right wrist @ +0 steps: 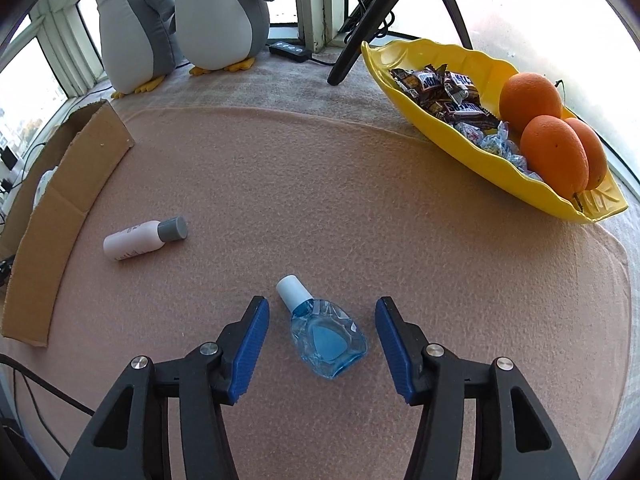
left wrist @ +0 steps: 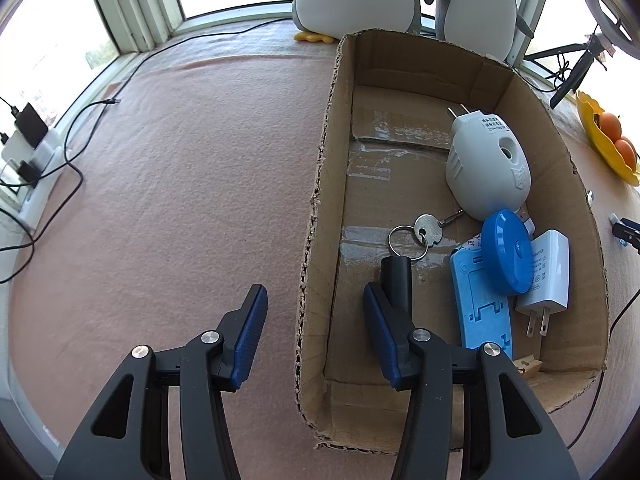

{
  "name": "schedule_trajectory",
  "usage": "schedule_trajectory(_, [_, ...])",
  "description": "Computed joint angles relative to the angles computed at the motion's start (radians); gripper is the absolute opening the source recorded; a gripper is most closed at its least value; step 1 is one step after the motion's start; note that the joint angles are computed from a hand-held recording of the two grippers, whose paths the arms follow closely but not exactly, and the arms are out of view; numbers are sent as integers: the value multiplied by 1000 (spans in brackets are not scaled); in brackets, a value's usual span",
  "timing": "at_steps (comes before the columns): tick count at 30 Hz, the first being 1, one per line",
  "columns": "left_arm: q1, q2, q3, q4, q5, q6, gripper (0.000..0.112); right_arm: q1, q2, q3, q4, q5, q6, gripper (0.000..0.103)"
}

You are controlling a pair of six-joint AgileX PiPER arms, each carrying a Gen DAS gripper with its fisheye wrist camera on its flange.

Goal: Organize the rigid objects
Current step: 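Move the right tool to the blue perfume bottle and grasp it, then carry the blue perfume bottle with the right tool into the box and release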

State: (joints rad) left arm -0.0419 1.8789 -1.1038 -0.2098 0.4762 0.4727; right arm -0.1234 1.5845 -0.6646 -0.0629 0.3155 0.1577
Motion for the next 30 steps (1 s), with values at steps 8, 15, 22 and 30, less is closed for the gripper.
schedule_trajectory(8, [1,0,-1,-5,2,3,50,26,-20,14,-53,24,67,33])
schedule_trajectory(15, [8,-1,0,-27,4,25,50,85,-31,33,-229,23,299,32])
schedule_trajectory(22, [14,-1,2,-46,4,45,50,144,-70,58,-378,23,507,32])
schedule_trajectory(30, [16,1,2,-57,5,57,50,221,-103,37,-487,84,648,32])
